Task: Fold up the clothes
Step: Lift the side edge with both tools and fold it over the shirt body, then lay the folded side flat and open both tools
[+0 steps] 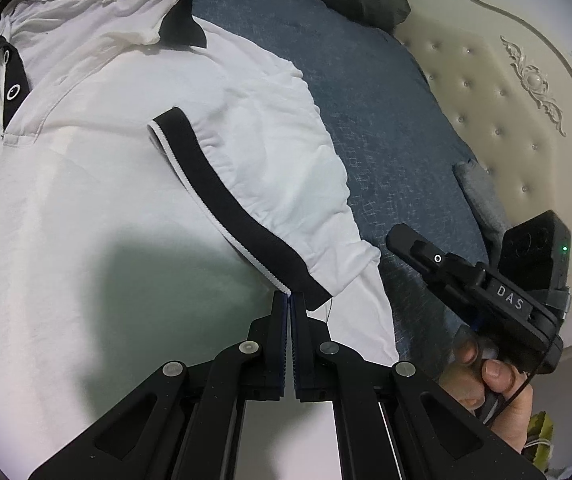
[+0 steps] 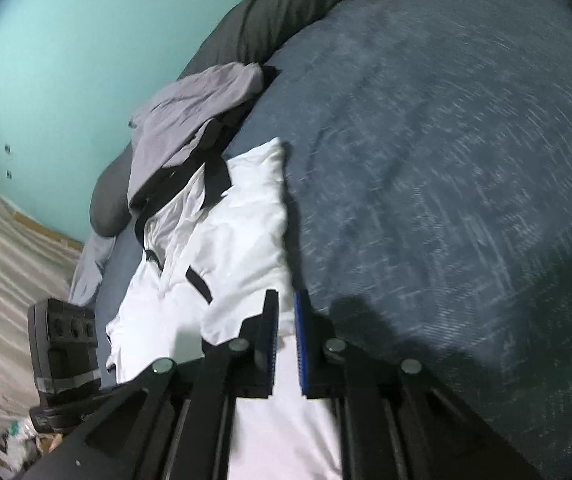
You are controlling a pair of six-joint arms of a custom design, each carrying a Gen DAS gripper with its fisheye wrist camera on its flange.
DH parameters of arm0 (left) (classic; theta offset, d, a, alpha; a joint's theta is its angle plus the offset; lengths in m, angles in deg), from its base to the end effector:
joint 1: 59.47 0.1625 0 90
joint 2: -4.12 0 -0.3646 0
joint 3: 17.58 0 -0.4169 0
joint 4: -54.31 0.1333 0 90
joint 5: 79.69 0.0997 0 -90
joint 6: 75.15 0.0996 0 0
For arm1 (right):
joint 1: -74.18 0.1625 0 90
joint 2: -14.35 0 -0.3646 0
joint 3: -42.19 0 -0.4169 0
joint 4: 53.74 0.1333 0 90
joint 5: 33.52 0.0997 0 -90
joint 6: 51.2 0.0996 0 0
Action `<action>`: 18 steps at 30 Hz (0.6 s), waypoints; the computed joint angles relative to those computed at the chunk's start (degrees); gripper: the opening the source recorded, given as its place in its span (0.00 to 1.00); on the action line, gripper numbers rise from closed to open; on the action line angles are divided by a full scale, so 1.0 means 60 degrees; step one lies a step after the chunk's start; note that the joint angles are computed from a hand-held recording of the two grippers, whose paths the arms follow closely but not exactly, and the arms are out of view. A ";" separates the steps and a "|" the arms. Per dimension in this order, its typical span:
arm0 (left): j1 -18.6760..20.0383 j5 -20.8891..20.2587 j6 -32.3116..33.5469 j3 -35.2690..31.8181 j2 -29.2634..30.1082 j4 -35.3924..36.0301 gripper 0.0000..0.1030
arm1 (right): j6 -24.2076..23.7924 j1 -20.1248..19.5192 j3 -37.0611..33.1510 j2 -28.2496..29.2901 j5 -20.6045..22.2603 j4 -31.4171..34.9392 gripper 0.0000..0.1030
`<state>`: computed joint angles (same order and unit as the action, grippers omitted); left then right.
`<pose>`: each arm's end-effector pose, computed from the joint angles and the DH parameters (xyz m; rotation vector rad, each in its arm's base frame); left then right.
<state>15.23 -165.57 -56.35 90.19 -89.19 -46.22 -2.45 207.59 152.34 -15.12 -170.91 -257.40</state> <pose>0.0101 -0.4955 0.3164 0.9037 2.9339 0.1086 0.3908 -0.3258 -0.0718 -0.4631 -2.6074 1.3694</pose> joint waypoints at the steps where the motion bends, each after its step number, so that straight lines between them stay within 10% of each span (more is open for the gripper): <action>1: -0.0003 -0.0022 0.0036 0.0011 0.0030 0.0012 0.02 | -0.0171 -0.0018 -0.0059 0.0033 0.0110 -0.0010 0.08; 7: -0.0031 0.0081 0.0034 0.0000 0.0036 -0.0051 0.03 | 0.0538 -0.0173 -0.0021 -0.0141 0.0205 0.1304 0.08; 18: -0.0333 0.0217 0.0150 -0.0419 0.0498 -0.1291 0.14 | -0.0512 -0.0250 -0.0438 0.0302 0.0802 0.0044 0.08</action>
<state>13.23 -164.26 -55.45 87.68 -86.20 -53.97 -5.52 206.09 149.72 -13.31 -166.10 -257.14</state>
